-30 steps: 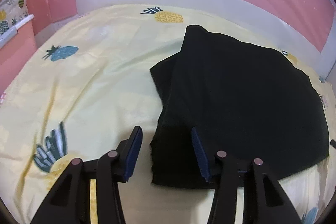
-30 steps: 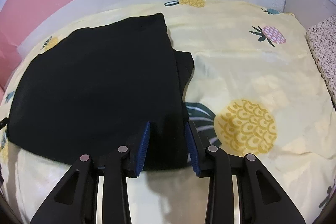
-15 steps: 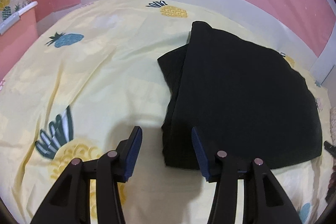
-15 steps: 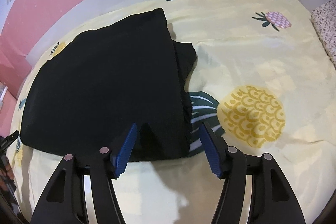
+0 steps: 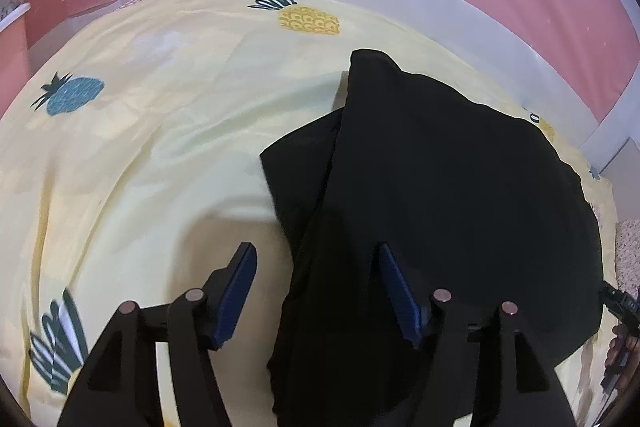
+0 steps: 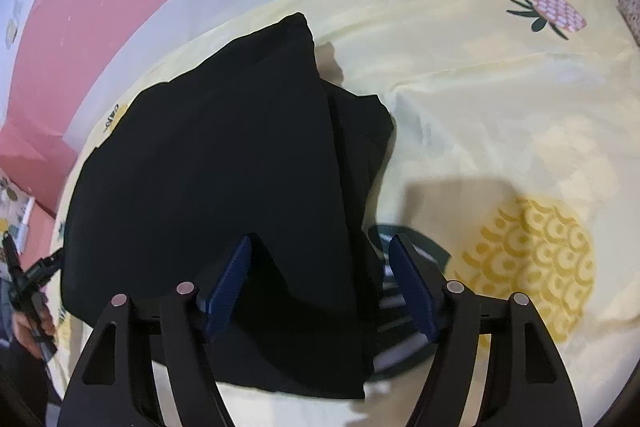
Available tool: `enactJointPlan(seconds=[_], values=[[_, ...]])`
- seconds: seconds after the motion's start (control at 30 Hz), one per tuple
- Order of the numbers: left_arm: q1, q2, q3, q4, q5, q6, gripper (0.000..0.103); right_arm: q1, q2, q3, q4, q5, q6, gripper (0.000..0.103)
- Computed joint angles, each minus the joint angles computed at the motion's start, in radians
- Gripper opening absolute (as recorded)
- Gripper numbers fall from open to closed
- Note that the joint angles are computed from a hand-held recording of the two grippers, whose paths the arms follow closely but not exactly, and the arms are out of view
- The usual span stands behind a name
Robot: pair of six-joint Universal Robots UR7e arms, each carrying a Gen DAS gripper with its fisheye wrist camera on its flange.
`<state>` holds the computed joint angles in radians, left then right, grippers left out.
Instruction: Fold large clothes
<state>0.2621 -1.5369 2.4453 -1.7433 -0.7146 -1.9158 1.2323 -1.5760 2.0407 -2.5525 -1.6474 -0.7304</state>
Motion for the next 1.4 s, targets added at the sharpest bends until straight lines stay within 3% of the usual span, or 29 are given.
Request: enactJointPlan(seconds=[0.43, 0.73, 0.9, 1.07, 1.23, 1.4], values=[[0.083, 0.041, 0.001, -0.154, 0.065, 0.183, 0.074, 0.0, 0.093, -0.097, 0.073, 0.061, 0.042, 0.076], [0.137, 0.085, 0.009, -0.304, 0.095, 0.304, 0.085, -0.015, 0.146, -0.168, 0.166, 0.109, 0.057, 0.077], [0.188, 0.068, 0.063, -0.512, 0.078, 0.404, 0.096, -0.029, 0.177, -0.206, 0.218, 0.145, 0.064, 0.08], [0.229, 0.077, 0.093, -0.676, 0.053, 0.492, 0.1, -0.042, 0.179, -0.214, 0.249, 0.169, 0.065, 0.082], [0.306, 0.096, 0.123, -0.932, -0.012, 0.622, 0.103, -0.042, 0.202, -0.252, 0.311, 0.175, 0.072, 0.084], [0.336, 0.135, 0.097, -0.962, -0.013, 0.66, 0.103, -0.028, 0.228, -0.271, 0.323, 0.16, 0.052, 0.083]])
